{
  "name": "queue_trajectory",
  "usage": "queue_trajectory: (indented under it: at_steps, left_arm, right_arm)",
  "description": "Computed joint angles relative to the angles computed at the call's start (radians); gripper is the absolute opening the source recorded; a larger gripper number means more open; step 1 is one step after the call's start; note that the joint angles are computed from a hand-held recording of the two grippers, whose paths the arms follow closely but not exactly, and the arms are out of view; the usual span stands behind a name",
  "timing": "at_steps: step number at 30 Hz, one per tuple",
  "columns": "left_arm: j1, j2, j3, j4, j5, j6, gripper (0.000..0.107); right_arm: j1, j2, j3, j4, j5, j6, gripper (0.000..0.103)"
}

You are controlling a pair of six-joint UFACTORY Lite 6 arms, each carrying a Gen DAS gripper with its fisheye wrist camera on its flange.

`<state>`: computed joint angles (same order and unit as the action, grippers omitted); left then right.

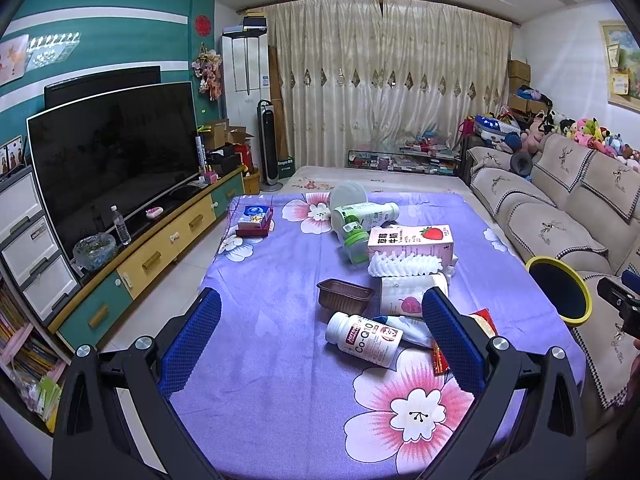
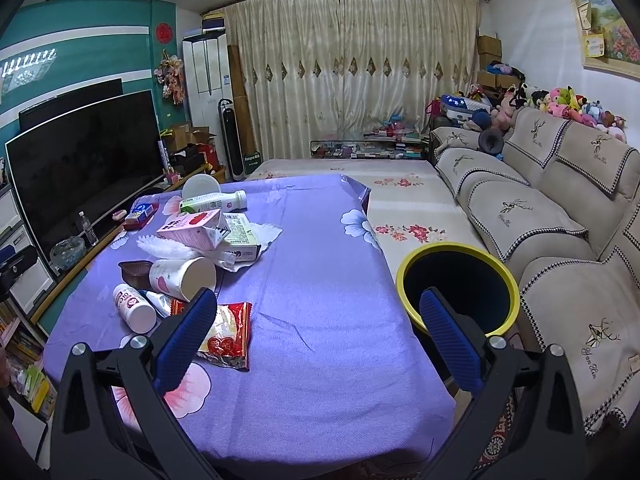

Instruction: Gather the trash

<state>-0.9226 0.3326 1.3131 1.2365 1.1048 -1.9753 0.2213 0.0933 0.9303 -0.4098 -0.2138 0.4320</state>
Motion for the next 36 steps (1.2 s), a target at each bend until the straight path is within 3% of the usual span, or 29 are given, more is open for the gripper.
queue_trajectory:
  at_steps: [36]
  left_arm:
    - [0.009, 0.02, 0.021, -0.013, -0.025, 0.023, 0.099]
  right_arm:
    - [-0.006, 0.039, 0.021, -0.002, -0.008, 0.005, 0.097]
